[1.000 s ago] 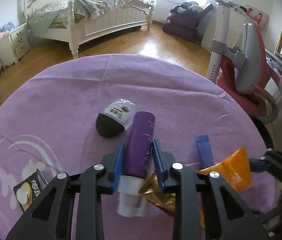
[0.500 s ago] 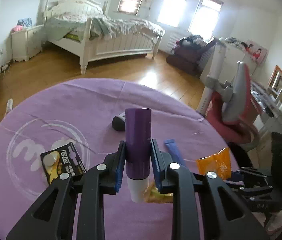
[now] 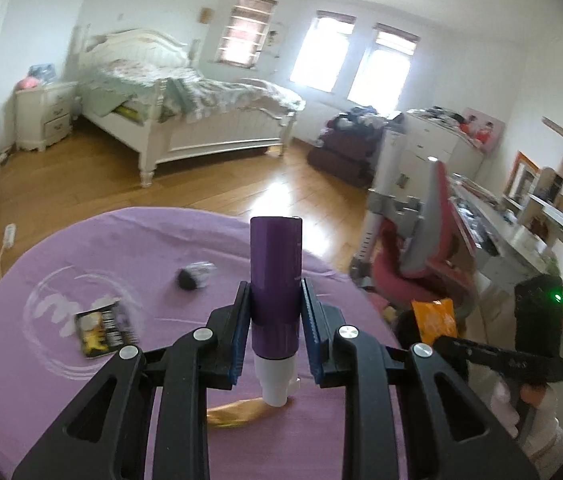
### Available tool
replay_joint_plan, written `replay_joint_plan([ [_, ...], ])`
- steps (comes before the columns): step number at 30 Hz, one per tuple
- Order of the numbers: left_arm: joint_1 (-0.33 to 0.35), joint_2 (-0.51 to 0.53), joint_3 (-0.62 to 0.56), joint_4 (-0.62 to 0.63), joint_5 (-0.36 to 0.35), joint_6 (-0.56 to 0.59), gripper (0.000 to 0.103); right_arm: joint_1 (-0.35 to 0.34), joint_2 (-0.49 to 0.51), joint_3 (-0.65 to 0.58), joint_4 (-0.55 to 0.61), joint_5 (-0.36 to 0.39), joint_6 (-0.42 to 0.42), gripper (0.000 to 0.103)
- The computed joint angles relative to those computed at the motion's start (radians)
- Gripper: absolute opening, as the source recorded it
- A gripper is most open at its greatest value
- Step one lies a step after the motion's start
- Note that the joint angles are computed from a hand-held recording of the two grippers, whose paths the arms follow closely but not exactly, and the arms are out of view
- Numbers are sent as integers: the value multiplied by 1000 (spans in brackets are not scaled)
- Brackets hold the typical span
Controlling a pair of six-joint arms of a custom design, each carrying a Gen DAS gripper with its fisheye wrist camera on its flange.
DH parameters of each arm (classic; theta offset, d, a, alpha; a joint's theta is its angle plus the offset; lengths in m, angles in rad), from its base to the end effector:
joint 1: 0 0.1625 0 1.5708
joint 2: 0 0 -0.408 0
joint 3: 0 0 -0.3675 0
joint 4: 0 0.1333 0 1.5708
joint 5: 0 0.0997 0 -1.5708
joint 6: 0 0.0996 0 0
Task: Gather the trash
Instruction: 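Carry purple tube and orange bag over the black bin and open both tools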
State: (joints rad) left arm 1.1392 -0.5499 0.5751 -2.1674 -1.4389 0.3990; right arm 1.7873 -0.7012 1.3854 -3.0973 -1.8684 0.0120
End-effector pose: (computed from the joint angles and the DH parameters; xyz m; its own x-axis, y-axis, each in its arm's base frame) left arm -0.2236 -0.8356 0.3373 -0.7204 0.6194 -0.3120 0.6856 0.5680 -0.4554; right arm 0.2593 -0.6945 0.2044 -0.9824 0.0161 0.1862 -0.1312 0.6501 -0.7485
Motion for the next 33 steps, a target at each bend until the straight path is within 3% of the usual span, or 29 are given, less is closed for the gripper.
replay_joint_plan([
  [6, -55, -9, 101, 1, -88, 7, 25, -33, -109, 146, -142, 6, 17, 39],
  [15, -136, 64, 177, 23, -197, 12, 25, -108, -281, 383, -353, -28, 66, 39],
  [24, -177, 136, 219, 63, -228, 12, 25, -236, -412, 593, -494, -16, 142, 39],
  [33, -194, 204, 205, 110, -216, 4, 25, -325, -446, 682, -559, 16, 196, 39],
])
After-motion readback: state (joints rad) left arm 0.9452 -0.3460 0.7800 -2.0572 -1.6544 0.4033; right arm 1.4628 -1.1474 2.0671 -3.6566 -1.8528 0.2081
